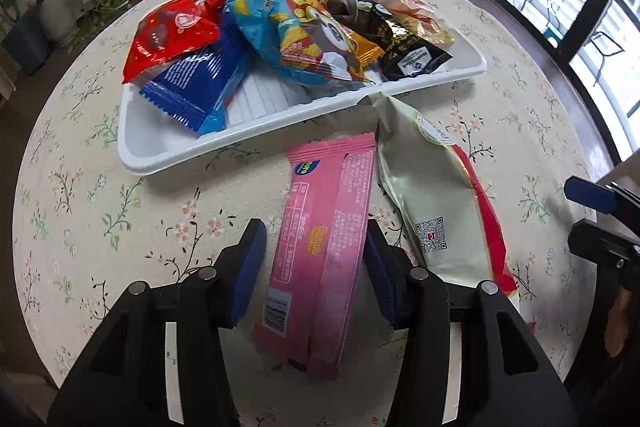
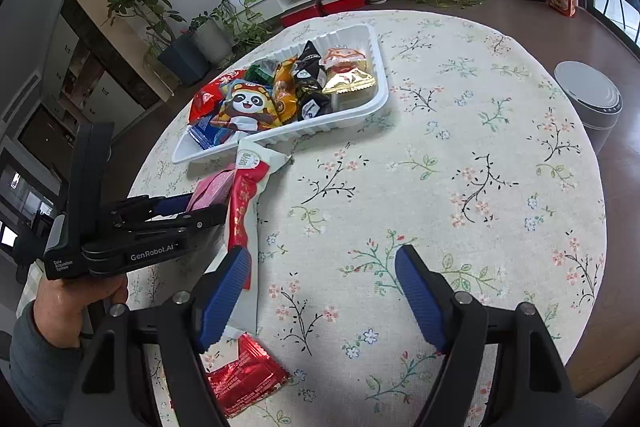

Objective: Organize snacks
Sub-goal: 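Grasp the pink bar with the left tool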

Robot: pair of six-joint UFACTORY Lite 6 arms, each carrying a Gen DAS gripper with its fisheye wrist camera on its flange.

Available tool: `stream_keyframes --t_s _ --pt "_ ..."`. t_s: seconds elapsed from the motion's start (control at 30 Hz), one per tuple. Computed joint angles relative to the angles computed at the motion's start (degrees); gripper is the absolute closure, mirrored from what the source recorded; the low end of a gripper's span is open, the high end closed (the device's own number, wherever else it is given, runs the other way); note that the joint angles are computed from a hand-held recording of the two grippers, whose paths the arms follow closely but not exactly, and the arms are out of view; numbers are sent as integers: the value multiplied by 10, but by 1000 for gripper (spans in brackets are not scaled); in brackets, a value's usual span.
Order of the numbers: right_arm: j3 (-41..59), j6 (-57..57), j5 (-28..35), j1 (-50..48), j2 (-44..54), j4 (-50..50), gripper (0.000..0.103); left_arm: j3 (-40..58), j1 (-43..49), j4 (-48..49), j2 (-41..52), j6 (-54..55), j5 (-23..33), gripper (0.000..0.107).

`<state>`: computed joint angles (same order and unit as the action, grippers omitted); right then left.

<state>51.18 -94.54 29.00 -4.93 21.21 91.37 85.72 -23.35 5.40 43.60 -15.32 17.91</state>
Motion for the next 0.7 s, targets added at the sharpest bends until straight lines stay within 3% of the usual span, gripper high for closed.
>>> stream_keyframes --t_s 0.13,0.2,0.33,0.53,0.7 --pt "0 -1 -9 11 -3 3 25 18 -5 -4 11 24 7 64" --pt "0 0 -14 19 -6 2 25 22 -8 -10 12 35 8 73" --pt "-2 -4 -24 36 -12 9 25 42 -17 -9 25 45 20 76" --pt "-5 -3 -39 55 -20 10 25 -36 -13 9 -25 32 -20 80" --pt "-3 0 -53 74 -23 11 25 -170 8 5 -120 27 -83 80"
